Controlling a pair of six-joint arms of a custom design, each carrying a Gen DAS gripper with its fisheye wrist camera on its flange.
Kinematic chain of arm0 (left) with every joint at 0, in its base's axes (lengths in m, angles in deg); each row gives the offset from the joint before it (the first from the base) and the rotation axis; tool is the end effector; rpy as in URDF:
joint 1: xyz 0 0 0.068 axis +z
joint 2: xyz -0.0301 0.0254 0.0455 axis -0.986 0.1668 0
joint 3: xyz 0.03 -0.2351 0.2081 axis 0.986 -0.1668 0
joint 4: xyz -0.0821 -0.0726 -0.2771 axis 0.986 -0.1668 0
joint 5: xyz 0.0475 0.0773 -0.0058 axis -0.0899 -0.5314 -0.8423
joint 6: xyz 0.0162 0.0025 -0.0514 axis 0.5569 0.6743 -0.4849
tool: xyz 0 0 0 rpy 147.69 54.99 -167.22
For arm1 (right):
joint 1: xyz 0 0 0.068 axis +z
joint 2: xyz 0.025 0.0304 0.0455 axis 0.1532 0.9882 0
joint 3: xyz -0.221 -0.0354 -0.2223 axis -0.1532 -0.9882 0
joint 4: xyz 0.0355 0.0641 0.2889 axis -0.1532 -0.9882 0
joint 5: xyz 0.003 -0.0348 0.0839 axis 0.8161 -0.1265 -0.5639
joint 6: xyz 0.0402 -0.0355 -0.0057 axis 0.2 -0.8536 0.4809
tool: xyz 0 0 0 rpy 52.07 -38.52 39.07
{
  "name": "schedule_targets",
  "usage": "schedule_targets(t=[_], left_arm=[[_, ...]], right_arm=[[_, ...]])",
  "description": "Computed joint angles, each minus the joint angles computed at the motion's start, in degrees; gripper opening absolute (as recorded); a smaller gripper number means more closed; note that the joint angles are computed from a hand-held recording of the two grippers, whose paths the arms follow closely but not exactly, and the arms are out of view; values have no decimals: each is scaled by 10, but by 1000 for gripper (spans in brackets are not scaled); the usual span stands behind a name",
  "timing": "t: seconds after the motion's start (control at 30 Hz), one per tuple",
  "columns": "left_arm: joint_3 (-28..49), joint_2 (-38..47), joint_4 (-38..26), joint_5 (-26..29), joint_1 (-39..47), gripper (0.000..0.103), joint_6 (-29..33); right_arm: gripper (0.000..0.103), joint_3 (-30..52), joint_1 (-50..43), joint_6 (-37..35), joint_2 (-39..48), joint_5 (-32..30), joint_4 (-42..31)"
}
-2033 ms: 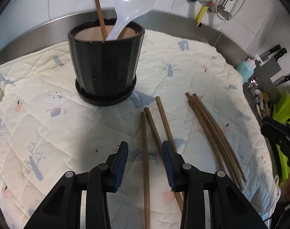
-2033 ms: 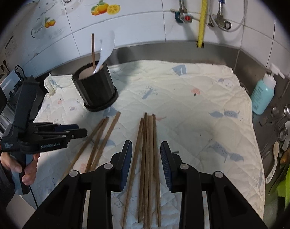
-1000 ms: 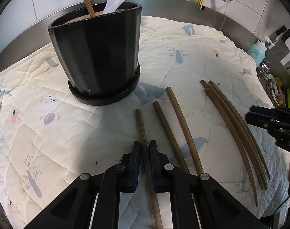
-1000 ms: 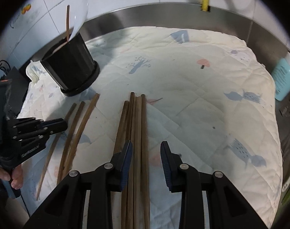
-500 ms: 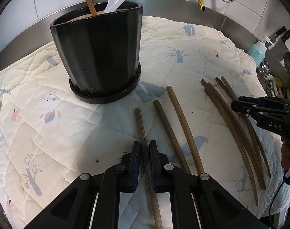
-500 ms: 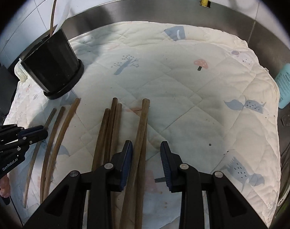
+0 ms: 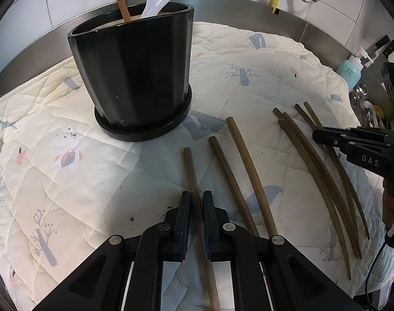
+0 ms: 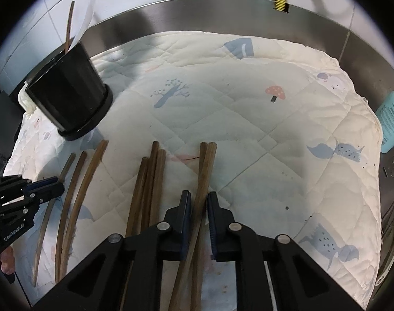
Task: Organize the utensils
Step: 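Grasp and lift a chopstick with the left tool while the right tool grasps and lifts another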
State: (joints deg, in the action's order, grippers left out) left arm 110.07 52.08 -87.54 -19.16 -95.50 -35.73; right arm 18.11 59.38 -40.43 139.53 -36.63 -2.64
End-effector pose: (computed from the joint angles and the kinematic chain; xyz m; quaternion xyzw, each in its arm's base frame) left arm 0.2747 -0.0784 0.1044 0.1447 0.9582 -0.0872 0.2308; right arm 0.2059 0.2331 0.1484 -0.0194 0.9707 0.0351 0.2368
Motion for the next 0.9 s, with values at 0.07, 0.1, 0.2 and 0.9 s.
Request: schedule_targets(t=[0.07, 0.1, 0.2, 0.9], left_arm=[[-1, 0, 1, 1, 1, 9, 1], [0, 0, 1, 2, 1, 9, 0], [2, 2, -1, 2, 1, 9, 1], [-2, -10, 3, 59, 33, 6, -21]], right_arm=[[15, -1, -5, -1, 1, -4, 5], [15, 0, -10, -1, 2, -7, 9], [15, -5, -21, 5, 0, -19, 21], [12, -23, -3, 26, -69, 30, 13]])
